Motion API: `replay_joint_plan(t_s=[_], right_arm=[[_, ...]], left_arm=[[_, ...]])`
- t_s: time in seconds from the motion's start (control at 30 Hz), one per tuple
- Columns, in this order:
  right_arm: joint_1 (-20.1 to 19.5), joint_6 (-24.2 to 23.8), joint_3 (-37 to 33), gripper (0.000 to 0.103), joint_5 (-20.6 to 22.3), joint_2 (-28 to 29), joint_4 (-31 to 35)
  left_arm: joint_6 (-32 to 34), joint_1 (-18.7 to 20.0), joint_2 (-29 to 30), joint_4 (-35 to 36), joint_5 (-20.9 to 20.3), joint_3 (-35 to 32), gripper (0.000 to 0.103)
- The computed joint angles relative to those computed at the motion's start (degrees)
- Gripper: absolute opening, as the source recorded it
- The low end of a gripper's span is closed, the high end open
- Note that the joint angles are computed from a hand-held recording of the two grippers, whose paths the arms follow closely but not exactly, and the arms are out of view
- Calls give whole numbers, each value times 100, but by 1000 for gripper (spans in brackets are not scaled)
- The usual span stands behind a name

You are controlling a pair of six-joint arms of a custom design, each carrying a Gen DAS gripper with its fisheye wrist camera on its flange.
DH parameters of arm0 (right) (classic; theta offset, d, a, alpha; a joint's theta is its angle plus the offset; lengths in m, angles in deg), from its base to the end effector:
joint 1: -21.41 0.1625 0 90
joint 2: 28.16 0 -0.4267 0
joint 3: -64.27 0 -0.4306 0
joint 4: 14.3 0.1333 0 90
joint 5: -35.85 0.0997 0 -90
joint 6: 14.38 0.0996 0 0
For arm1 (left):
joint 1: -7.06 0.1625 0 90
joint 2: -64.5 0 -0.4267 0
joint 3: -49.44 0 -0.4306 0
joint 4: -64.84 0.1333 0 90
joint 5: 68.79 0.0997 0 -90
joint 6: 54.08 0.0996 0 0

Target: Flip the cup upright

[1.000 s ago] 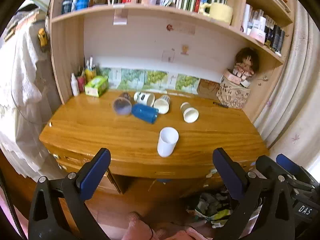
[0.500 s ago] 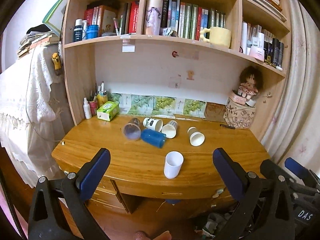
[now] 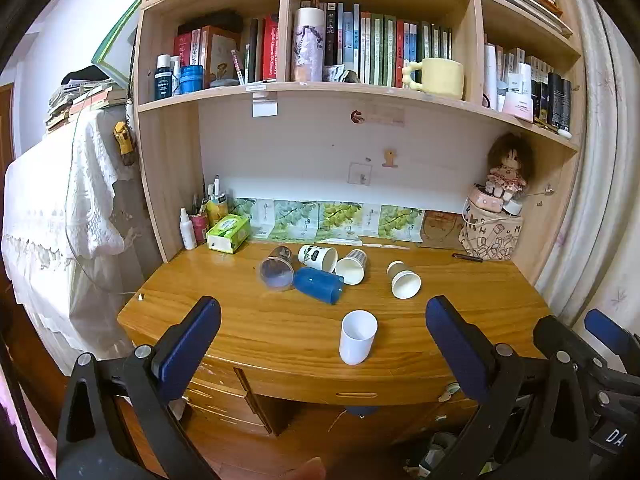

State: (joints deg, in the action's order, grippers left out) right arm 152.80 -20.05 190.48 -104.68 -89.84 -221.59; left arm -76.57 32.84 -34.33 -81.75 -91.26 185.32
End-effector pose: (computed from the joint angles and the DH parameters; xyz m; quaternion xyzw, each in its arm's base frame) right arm 0.3718 -0.3366 0.1904 0.1496 -0.8185 0.4997 0.2407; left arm -0.2485 -0.3703 0.3222 0.2037 0.7991 -0.4786 0.3014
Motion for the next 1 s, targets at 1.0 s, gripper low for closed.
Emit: replay_joint_plan(t_s=[1.0], right_arm=[[37, 67, 54, 103, 147, -1, 17]], left_arm=[[-277, -132, -82, 300, 91, 46, 102]])
